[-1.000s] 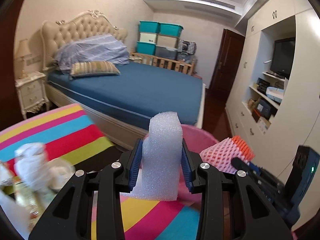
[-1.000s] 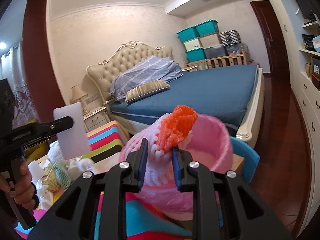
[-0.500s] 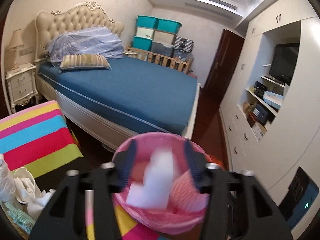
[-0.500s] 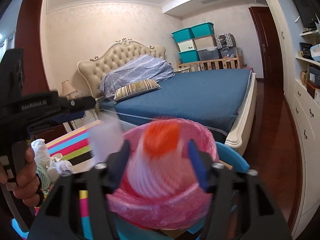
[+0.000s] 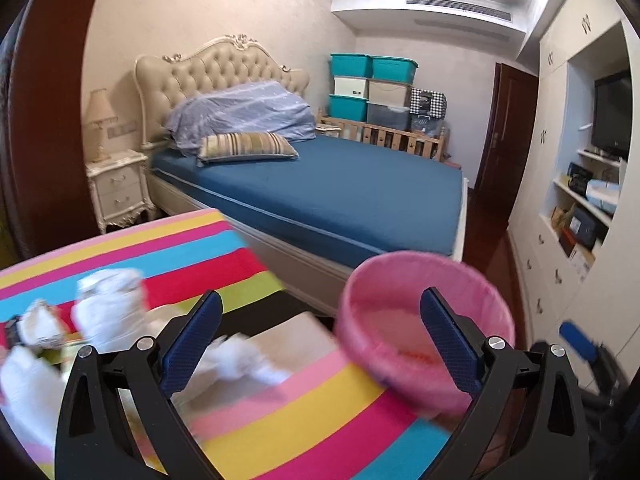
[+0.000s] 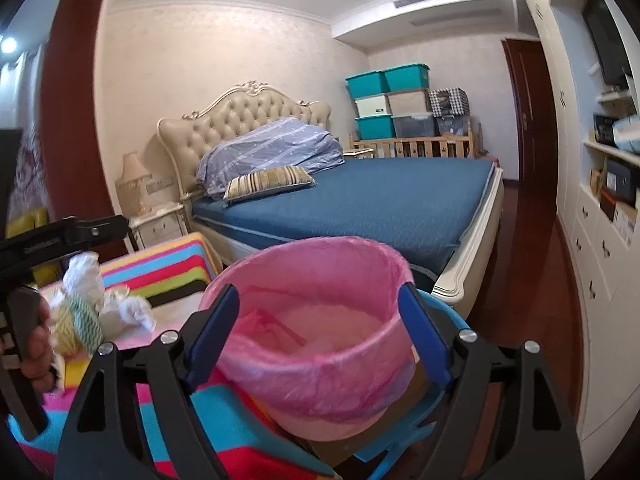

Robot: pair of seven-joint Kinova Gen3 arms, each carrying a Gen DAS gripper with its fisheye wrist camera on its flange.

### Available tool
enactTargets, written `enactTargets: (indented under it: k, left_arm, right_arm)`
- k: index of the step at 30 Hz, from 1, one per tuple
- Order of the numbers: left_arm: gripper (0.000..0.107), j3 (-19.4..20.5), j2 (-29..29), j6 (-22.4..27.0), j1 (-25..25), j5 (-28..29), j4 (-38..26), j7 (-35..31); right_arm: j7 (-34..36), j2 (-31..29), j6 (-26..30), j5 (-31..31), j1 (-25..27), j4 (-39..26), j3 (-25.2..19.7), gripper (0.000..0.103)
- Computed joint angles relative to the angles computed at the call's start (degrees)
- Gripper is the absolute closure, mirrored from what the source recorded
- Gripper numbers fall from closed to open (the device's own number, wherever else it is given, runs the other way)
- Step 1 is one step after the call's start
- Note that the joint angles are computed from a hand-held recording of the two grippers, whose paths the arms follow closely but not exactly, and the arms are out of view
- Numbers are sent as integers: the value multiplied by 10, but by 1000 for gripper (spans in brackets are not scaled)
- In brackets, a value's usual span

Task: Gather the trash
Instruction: 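Move both tools back over the table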

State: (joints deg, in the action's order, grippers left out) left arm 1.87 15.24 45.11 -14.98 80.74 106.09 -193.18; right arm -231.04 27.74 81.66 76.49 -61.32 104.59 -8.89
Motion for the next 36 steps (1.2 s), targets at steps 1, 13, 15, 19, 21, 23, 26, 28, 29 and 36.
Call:
enactTargets:
  k: [1, 13, 15, 19, 21, 23, 26, 28, 29, 36]
  left_arm:
    - [12, -5, -4, 8, -10, 8, 9, -23]
    - [11, -98, -19, 153, -172, 11, 42, -145]
    - [11, -110, -8, 132, -192, 21, 36, -142]
    - [11, -118, 22, 97, -232, 13, 6, -87]
    - [11, -116, 37, 81, -251, 16, -4, -78]
    - [11, -112, 46, 69, -267, 18, -6, -83]
    - [11, -107, 56, 65, -287, 18, -5, -96]
    - [11, -103, 58, 66, -294, 12, -4, -102]
    - [11, -101, 60, 66, -297, 11, -4, -105]
    - [11, -89, 74, 40, -294, -3, -12, -89]
  right_arm:
    - [18, 8, 5, -2, -4, -14, -1, 22]
    - [143, 67, -132, 25, -15, -151, 21, 16]
    - [178, 81, -156, 19, -25, -182, 36, 16]
    - [270, 111, -230, -39, -75, -250, 120, 16]
    - [317, 127, -253, -62, -73, -288, 123, 16]
    - [364, 142, -248, -68, -49, -327, 83, 16]
    - [434, 179, -216, -56, -9, -396, 4, 16]
    - [480, 204, -194, -56, 10, -441, -39, 17]
    - [503, 211, -188, -67, 13, -460, -44, 17]
    - [658, 259, -182, -210, -9, -583, 31, 17]
